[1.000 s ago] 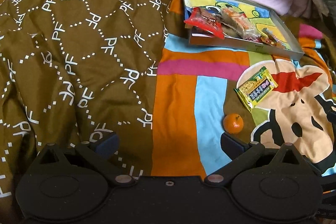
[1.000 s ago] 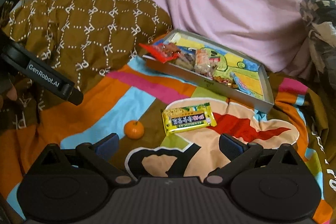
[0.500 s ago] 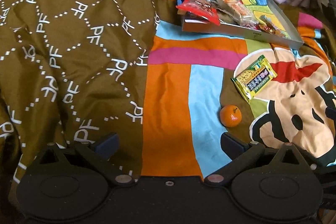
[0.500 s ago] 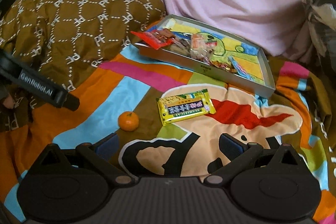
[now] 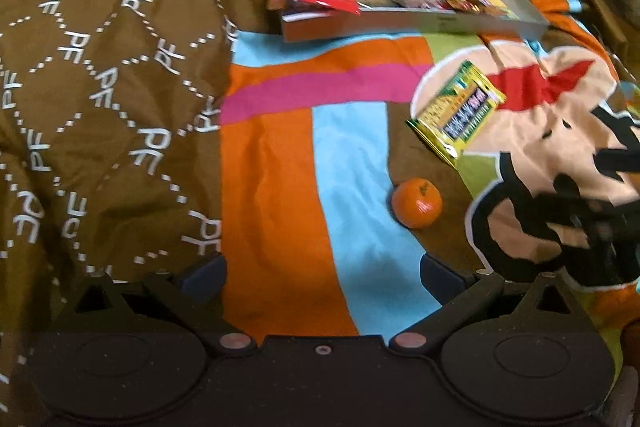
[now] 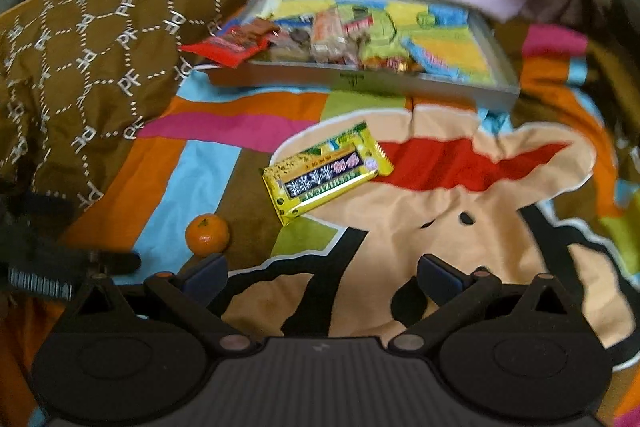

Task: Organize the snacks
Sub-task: 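Move the left tool to the orange while the right reaches the yellow-green packet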

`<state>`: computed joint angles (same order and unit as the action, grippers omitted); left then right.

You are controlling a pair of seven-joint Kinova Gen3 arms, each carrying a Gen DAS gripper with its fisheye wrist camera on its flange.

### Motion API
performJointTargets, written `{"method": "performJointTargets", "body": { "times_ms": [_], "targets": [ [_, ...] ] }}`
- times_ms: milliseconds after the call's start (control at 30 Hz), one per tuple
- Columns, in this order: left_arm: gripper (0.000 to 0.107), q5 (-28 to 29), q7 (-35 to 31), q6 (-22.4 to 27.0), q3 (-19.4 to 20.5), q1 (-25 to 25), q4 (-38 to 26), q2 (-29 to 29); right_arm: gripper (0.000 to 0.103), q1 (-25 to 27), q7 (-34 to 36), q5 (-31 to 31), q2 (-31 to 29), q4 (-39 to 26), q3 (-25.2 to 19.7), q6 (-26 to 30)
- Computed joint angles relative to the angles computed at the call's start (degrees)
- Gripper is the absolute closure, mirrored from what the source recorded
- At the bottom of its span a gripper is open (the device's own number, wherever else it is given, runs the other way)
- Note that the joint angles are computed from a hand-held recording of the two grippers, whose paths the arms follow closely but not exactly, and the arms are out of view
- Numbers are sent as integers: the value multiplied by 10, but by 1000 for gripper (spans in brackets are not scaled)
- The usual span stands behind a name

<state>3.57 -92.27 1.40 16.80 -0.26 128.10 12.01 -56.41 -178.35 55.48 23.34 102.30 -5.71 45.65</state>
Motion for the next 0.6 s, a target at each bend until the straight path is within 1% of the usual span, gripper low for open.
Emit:
{"method": "performJointTargets", "body": {
  "times_ms": [67,133,233,367,500,533,600],
  "targets": [
    [5,-3,-1,0,-3,6,-4,7,0,25,9,-26,4,-9,-1,-27],
    [5,-3,3,6,-20,27,-13,12,0,45,13,-51,11,-19,6,-55],
    [5,0,6,8,-23,36,-21,20,0,71,25,-104,32,-50,20,-83],
    [5,5,5,22,-16,29,-34,33,0,99,48,-167,60,-88,36,-125],
    [5,19,-3,26,6,3,-40,40,3,104,73,-212,100,-146,59,-122],
    [5,19,-3,22,1,8,-40,41,3,104,79,-225,110,-159,65,-117],
    [5,15,2,7,-28,37,-36,40,6,96,79,-245,126,-178,81,-107]
  ]
}}
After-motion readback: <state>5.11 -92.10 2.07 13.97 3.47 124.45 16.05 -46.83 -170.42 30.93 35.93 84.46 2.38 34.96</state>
